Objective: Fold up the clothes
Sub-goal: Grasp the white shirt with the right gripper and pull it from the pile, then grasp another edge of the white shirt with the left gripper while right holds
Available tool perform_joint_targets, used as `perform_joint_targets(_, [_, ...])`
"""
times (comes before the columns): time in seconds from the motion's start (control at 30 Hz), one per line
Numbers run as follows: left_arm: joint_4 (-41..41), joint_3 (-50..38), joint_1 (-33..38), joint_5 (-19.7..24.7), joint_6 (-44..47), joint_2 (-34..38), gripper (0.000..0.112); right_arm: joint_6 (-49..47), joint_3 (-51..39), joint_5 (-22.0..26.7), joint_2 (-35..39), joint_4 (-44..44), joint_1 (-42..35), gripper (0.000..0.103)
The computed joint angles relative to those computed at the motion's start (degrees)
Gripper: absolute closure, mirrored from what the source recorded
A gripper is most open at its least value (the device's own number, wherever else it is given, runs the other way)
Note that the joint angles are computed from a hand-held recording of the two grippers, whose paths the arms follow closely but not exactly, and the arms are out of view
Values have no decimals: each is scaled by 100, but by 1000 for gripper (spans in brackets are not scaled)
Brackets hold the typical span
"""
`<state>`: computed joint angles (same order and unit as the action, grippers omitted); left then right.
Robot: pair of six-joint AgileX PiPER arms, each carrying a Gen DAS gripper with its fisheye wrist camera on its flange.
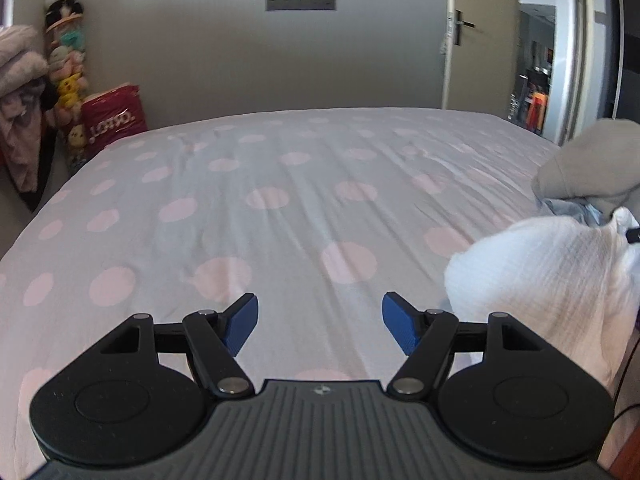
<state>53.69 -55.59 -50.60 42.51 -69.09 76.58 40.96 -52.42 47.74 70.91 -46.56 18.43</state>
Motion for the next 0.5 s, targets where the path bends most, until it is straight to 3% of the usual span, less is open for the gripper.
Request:
perform_joint_targets(0.23, [-573,-135,-118,-1147,1572,562,56,-53,293,-892,108,367,-874,97])
perform_joint_targets(0.4, [-374,-159,-657,-1223,1868,872,58,-196,404,-1295,170,738,-1189,96])
perform_joint_targets(0.5, [-1269,-256,-713,-1283,2901,1104,65,-268,446,-1477,200,897,-1301,96])
